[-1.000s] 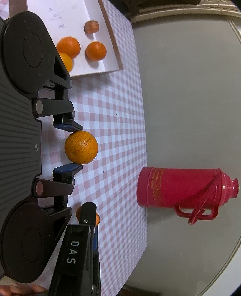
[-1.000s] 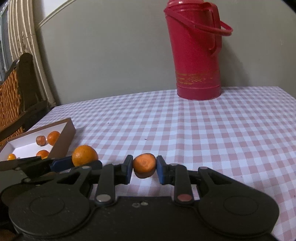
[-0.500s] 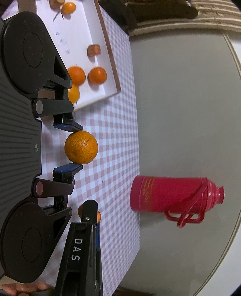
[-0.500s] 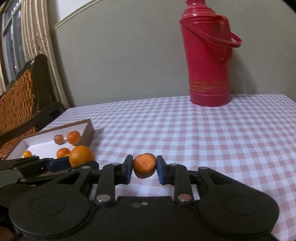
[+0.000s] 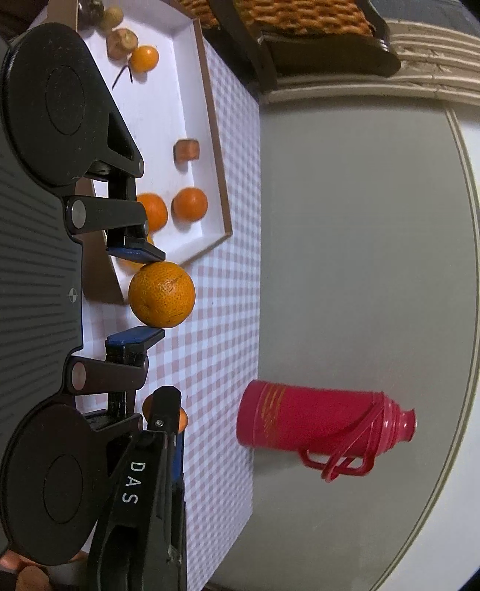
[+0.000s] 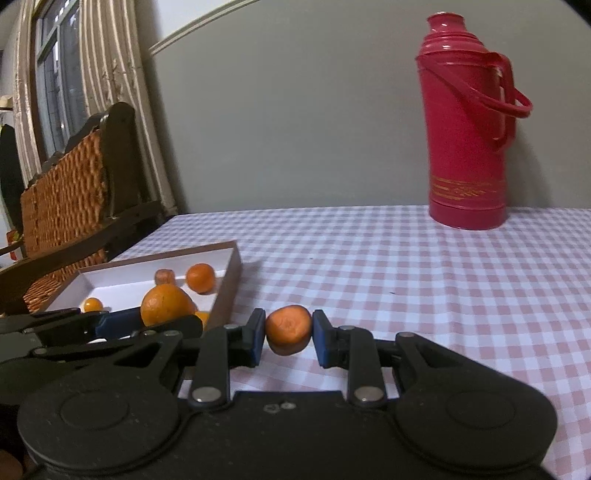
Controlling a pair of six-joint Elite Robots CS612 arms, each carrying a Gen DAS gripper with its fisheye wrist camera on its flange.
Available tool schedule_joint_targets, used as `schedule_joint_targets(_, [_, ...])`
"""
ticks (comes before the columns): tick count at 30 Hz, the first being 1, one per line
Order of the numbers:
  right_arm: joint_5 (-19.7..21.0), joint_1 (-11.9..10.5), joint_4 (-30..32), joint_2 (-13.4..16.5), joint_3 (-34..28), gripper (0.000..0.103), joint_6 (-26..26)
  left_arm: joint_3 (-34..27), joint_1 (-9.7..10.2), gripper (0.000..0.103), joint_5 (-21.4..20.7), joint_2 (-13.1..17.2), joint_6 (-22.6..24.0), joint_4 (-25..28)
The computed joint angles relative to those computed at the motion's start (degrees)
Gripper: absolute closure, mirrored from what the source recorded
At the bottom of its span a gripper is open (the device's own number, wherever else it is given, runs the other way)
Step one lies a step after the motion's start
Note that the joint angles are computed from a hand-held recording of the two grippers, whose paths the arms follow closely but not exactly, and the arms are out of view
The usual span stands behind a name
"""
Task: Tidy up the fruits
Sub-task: 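Carry the held orange and cut piece over the white box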
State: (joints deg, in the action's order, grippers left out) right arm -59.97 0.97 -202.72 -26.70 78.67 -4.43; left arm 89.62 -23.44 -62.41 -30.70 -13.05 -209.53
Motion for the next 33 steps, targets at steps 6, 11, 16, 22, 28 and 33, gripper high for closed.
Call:
schedule_joint_targets(6, [1.09, 0.56, -0.04, 0.13, -0.22, 0.085, -0.55, 0.94, 0.37, 0.066, 1.08, -0.41, -1.05, -0.66])
schedule_joint_targets(11, [1.93, 0.98, -0.27, 0.28, -0.49, 0.085, -0.61, 1.53, 0.58, 0.066, 2.31, -0.63, -1.89, -1.18])
schedule_joint_targets(16, [3.16, 1.39, -0.73, 0.55, -0.8, 0.085, -0.65, 2.47, 0.98, 0.066, 3.43, -0.92, -3.01, -1.97])
schedule_joint_targets(22, [4.75, 1.97, -1.38, 1.05, -1.51, 0.085, 0.03, 3.65, 1.51, 0.066, 5.24, -1.28, -4.38, -2.88])
schedule_joint_targets(28, [6.2, 2.66, -2.46, 1.75, -2.47, 0.085, 0.37, 4.71, 1.99, 0.066, 7.83, -1.47, -5.35, -3.91])
schedule_joint_targets(33, [6.77, 3.27, -3.31, 2.39, -3.4, 0.084, 0.3, 5.53, 2.58, 0.066, 9.62, -1.66, -7.1, -4.04])
